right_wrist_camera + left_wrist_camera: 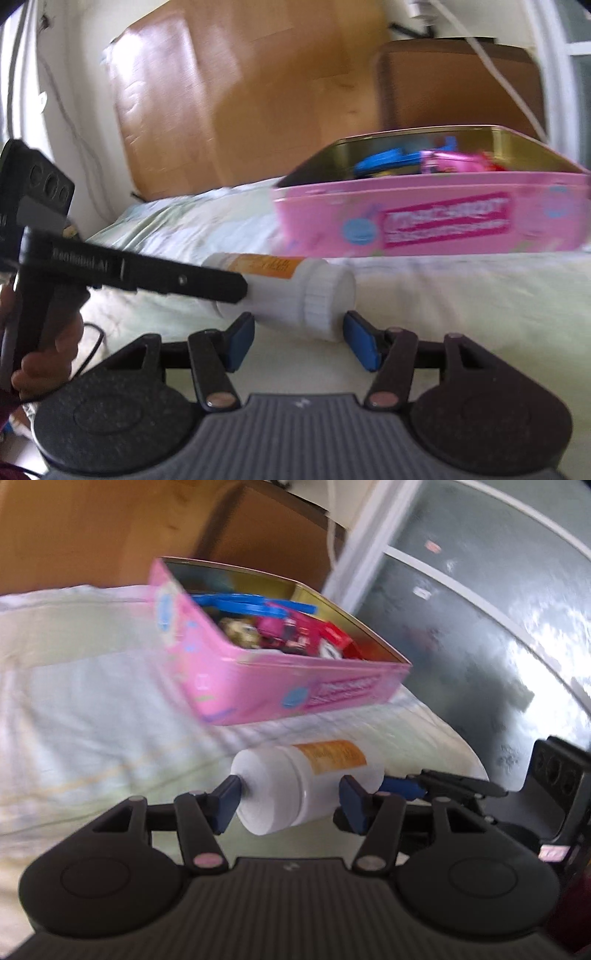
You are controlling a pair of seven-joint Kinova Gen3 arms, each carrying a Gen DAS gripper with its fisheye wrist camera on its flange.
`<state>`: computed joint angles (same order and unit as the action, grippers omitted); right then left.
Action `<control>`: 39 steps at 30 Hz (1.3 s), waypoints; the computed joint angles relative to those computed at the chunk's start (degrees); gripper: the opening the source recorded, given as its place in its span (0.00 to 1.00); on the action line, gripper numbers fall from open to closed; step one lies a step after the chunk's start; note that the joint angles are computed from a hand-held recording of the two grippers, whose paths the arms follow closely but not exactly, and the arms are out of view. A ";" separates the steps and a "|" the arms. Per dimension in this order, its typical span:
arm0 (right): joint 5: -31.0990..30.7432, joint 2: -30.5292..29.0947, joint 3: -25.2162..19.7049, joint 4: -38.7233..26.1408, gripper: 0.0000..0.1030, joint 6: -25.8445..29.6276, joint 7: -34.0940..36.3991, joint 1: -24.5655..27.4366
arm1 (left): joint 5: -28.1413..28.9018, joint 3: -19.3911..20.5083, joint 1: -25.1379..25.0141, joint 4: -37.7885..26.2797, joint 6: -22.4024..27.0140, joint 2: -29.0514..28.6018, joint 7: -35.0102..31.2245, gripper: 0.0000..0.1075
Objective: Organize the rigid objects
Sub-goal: 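Lift the white pill bottle and carry it toward the pink tin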
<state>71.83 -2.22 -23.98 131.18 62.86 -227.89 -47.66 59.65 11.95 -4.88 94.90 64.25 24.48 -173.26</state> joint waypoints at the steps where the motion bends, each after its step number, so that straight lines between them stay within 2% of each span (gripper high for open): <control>1: -1.27 -0.58 -0.76 0.62 0.53 1.70 -0.86 -0.61 | -0.17 0.31 0.86 0.40 -0.68 -0.37 -0.11 0.56; 11: -11.29 -2.51 -5.65 3.69 0.53 14.46 -5.39 -5.18 | -3.43 2.64 8.39 -0.35 -4.16 -1.10 1.40 0.56; 20: -18.46 -3.88 -8.99 6.36 0.53 21.14 -10.81 -8.24 | -6.39 4.69 13.23 -2.07 -6.24 -0.79 3.35 0.56; 27: -20.77 -4.30 -9.54 7.36 0.54 23.19 -11.51 -9.66 | -8.66 5.62 15.76 -4.17 -6.96 0.10 5.62 0.58; 30: -21.13 -5.48 -10.18 8.73 0.54 22.41 -13.23 -9.95 | -10.27 5.76 16.38 -5.85 -6.49 0.83 7.07 0.61; 32: -21.17 -6.09 -10.09 9.25 0.55 21.47 -12.68 -9.62 | -10.82 5.93 16.56 -6.20 -7.00 0.89 7.28 0.67; 39: -19.84 -6.07 -10.06 9.55 0.65 20.90 -9.28 -8.27 | -11.88 6.81 16.72 -7.65 -5.83 1.67 7.75 0.67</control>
<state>51.99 -8.29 -34.03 140.73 83.76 -237.18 -55.92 47.78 18.76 11.84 87.25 58.42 26.15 -165.51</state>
